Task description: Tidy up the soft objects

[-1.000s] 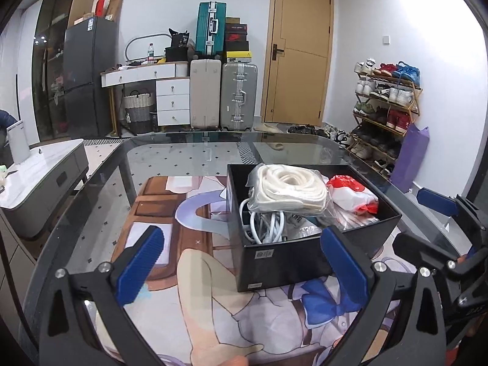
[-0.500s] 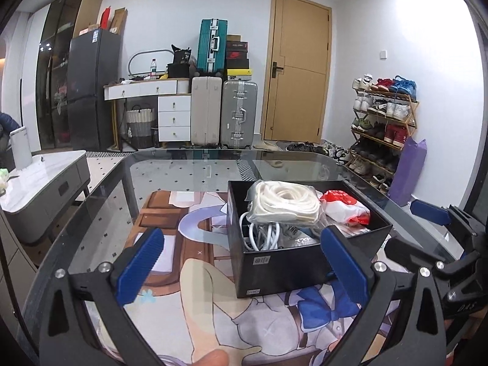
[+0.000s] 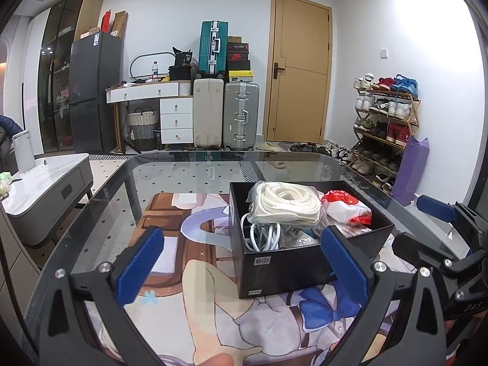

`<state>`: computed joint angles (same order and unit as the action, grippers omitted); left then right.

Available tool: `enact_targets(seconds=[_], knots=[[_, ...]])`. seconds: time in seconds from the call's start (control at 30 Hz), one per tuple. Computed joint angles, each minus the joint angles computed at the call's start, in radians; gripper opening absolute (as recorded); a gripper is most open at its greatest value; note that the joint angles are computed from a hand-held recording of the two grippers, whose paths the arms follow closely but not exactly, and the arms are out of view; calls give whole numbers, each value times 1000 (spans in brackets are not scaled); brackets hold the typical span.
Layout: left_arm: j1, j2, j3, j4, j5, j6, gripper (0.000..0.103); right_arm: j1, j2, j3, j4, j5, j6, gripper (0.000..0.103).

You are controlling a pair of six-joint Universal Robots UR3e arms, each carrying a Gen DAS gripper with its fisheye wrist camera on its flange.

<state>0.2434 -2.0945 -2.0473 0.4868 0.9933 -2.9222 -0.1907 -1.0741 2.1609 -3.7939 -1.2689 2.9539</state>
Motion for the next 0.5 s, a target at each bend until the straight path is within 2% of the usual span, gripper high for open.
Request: enact_targets(seconds=[0.5], knots=[[1,0,3,4,-1,-10,103,9,-1,9,-10,-12,-17,102]])
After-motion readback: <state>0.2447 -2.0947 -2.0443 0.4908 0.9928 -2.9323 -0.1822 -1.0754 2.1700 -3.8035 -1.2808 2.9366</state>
